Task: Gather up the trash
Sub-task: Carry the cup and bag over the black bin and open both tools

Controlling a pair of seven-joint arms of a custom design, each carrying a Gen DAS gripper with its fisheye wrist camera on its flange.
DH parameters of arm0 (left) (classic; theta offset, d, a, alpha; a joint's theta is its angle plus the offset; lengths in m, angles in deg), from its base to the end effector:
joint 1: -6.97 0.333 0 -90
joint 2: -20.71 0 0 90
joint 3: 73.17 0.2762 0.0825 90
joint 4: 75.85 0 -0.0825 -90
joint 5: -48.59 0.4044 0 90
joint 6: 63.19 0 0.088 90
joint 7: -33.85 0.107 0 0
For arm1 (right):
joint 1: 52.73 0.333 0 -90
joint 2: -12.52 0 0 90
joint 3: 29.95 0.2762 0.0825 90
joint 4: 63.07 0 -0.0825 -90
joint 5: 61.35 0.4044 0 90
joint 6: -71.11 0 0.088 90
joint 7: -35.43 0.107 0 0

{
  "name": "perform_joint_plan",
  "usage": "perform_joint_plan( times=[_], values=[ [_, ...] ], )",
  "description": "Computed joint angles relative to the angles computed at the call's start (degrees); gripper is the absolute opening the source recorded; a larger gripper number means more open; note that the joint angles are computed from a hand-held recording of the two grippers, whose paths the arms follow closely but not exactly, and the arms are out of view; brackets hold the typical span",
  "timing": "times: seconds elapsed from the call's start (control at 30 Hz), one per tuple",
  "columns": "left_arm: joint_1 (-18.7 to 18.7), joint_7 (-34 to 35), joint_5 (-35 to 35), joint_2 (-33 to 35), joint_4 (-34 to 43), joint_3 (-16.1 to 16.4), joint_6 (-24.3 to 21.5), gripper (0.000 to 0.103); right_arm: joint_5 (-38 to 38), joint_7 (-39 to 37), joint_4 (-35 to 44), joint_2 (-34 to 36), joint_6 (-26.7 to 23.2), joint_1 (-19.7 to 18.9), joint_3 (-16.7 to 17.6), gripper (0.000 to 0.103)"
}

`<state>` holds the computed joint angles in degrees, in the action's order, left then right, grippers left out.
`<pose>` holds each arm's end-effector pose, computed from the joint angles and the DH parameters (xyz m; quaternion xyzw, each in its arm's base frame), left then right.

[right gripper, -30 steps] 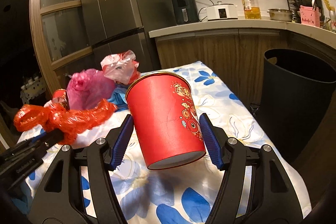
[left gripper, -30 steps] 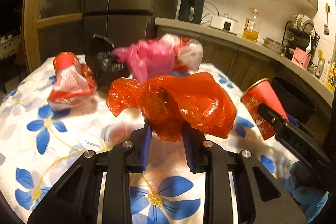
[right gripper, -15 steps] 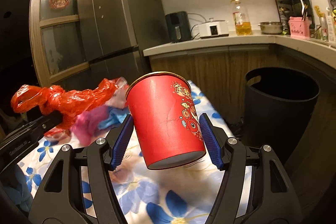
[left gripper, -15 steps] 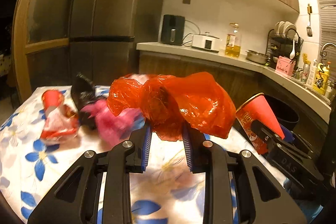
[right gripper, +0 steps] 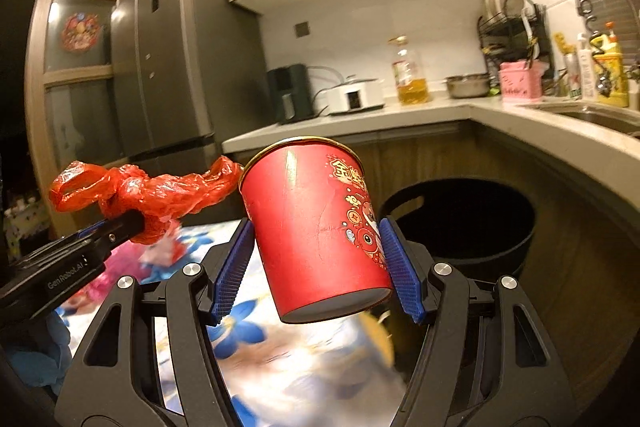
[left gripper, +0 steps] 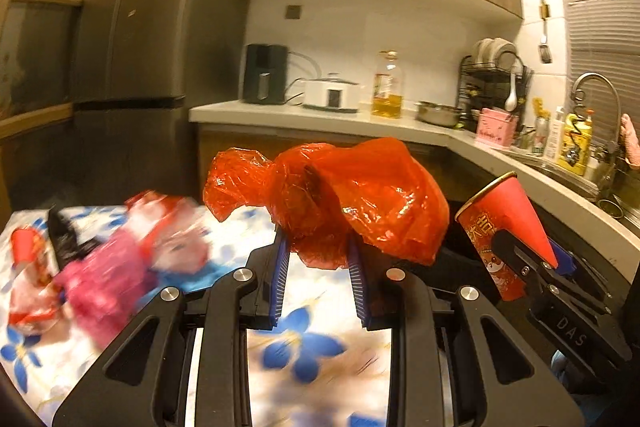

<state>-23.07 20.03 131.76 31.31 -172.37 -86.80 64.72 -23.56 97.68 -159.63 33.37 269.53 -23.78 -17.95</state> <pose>0.5123 -0.4333 0.5078 -0.6459 0.4833 -0.4006 0.4345 0.5733 0.3740 0.4964 -0.6373 0.4526 -0.2629 0.5656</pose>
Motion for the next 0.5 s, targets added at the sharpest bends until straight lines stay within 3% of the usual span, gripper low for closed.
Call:
perform_joint_plan(
  times=[0.3, 0.43, 0.5],
  values=[
    [-3.1, 9.8, -0.6, 16.7, 22.5, 4.4, 7.1, 0.028, 12.4, -8.3, 8.3, 3.6, 1.2, 4.9, -9.7, 0.064],
    [-4.3, 16.0, -4.4, 25.8, 34.9, 6.2, 10.2, 0.028, 20.5, -13.5, 13.6, 6.5, -0.7, 8.0, -15.3, 0.064],
    [-5.0, 19.2, -6.3, 30.0, 40.7, 7.1, 10.9, 0.028, 24.3, -15.5, 16.2, 8.3, -2.1, 10.9, -19.8, 0.064]
  ],
)
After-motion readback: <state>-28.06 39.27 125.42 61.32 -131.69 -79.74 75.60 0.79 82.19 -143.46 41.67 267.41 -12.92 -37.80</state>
